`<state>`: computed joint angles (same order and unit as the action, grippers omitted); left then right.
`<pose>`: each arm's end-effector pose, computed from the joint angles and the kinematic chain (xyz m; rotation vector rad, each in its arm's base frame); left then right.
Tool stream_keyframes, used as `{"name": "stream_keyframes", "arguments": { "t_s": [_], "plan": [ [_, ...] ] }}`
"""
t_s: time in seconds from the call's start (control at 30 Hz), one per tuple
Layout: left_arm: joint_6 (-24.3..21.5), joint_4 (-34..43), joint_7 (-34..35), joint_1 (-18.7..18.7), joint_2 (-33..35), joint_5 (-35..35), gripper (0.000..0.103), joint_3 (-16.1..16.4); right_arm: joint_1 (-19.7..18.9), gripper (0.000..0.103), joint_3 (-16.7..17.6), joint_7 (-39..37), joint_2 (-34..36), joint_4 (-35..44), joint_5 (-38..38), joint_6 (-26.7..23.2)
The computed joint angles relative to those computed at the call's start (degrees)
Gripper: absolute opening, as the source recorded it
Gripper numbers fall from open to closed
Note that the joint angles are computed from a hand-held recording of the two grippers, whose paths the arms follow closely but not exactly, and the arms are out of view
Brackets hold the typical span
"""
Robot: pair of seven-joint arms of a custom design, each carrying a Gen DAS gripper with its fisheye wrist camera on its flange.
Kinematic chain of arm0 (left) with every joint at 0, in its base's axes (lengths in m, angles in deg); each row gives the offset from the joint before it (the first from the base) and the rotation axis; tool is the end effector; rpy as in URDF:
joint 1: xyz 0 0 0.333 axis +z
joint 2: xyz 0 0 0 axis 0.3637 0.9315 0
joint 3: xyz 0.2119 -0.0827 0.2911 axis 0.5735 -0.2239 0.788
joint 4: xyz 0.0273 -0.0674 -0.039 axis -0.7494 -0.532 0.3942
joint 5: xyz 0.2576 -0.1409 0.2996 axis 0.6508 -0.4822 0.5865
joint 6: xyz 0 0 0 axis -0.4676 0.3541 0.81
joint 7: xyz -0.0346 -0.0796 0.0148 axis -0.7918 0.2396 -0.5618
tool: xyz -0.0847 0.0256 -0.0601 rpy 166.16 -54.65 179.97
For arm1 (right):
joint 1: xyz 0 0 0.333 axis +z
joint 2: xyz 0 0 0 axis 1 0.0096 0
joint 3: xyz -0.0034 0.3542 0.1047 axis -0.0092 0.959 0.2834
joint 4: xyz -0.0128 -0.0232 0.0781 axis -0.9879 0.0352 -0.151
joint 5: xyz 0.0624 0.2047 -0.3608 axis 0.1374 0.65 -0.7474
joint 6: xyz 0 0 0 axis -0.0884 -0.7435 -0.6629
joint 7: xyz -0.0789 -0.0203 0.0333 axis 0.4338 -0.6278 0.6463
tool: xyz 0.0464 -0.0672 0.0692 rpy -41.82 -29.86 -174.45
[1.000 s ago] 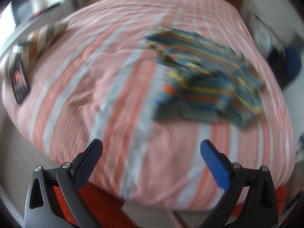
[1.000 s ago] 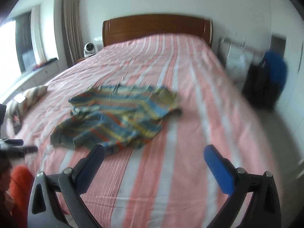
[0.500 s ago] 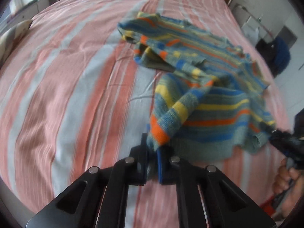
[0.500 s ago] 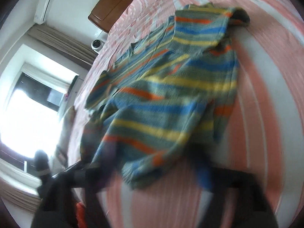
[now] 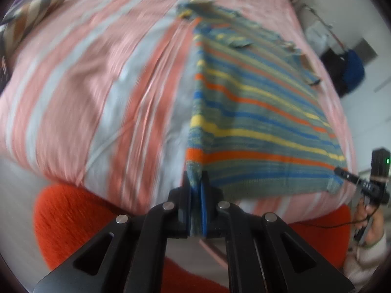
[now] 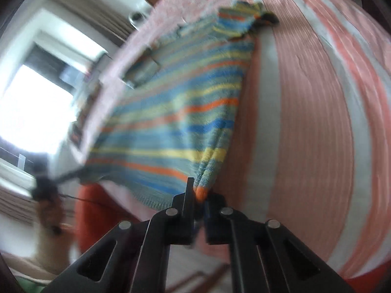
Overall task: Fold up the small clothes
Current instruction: 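Lift the hem with both grippers, lay the sweater flat, open both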
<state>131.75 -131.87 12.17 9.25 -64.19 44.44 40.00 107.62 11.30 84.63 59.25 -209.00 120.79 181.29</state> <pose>0.4095 -0.0809 0.4673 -2.3031 1.9404 -0.6763 0.4495 0.1561 0.4406 -1.9338 1.7399 0.1595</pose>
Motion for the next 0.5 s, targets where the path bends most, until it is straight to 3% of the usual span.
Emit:
{"name": "stream_keyframes", "arguments": {
  "t_s": [0.2,0.27,0.4,0.5],
  "plan": [
    [1.36,0.88,-7.7,4.27,2.81,10.01,0.004,-5.14,-1.02,0.004,0.72,4.63,-0.67,-1.73,-2.61,3.09],
    [1.55,1.3,-8.91,4.41,5.45,11.64,0.004,-5.06,-1.66,0.003,1.69,6.52,0.76,-2.12,-6.45,5.01],
    [4.74,0.57,-10.22,3.91,7.52,10.68,0.004,-4.46,0.06,0.002,-0.91,2.42,0.52,-4.12,-0.15,6.06],
    [5.45,-0.22,-12.52,4.38,6.69,13.68,0.005,-5.87,-0.31,0.003,-0.87,2.4,-0.54,-4.68,-0.48,5.41]
  ]
}}
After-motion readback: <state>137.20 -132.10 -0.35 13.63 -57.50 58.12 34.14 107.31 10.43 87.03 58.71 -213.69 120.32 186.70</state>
